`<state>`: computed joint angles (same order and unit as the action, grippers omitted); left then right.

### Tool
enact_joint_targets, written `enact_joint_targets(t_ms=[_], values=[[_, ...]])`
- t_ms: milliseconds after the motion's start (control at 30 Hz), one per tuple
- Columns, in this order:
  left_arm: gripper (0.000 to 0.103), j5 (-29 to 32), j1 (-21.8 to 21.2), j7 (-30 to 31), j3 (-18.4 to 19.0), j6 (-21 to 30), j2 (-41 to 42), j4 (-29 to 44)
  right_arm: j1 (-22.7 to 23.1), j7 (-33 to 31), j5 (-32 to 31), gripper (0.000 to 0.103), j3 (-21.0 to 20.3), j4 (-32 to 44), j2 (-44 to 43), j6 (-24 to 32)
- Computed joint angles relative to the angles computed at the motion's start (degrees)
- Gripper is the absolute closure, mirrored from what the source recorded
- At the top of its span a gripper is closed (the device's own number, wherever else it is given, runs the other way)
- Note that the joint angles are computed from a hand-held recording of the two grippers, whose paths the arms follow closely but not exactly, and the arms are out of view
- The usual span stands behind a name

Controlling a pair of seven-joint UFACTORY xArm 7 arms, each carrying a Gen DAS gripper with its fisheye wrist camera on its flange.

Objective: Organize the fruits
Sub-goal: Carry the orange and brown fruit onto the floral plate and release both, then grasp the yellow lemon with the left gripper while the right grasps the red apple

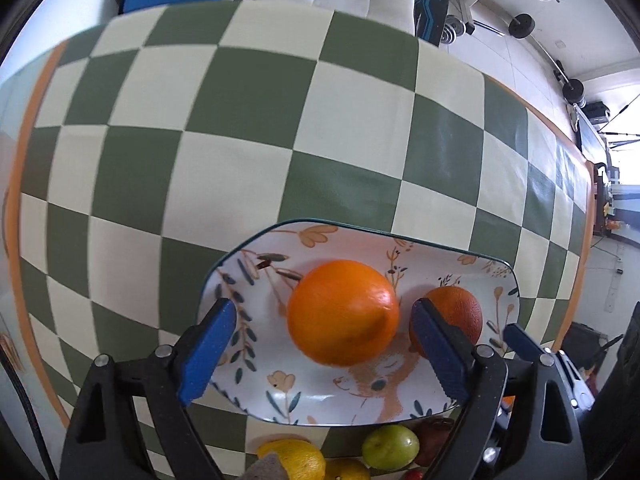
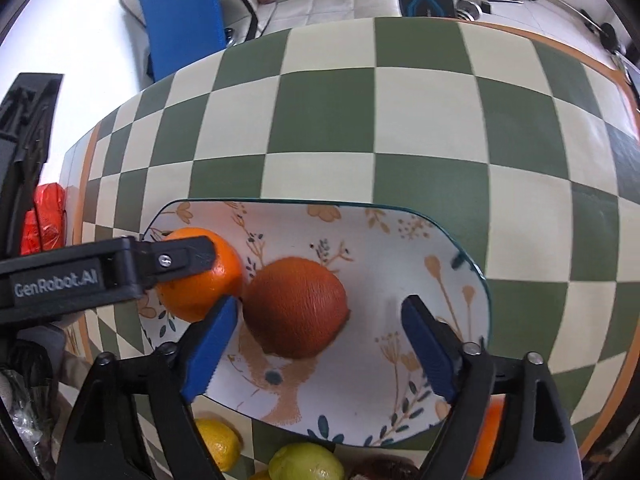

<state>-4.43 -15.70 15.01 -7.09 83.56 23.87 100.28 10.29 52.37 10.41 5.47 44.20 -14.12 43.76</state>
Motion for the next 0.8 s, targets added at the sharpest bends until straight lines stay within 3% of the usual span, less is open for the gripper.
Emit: enact_joint_targets(t_ms=[200,400,800], values=[[0.013,4.78,0.39,2.5,0.72,-11.12,-10.74,-11.74,-0.63,8.81,-6.59,0.009,2.84,0.99,-4.53,8.84],[0.013,4.02,2.78,5.73,1.27,-16.94,-21.75,-21.75,1.07,14.98,-8.79,0.009,5.35,2.03,-8.81,16.64],[0.013,-2.75,5.22,14.73,3.68,-15.89,-37.23,-30.26,4.51,25.37,-13.97,0.009,11.67,10.35,-15.41,30.87]])
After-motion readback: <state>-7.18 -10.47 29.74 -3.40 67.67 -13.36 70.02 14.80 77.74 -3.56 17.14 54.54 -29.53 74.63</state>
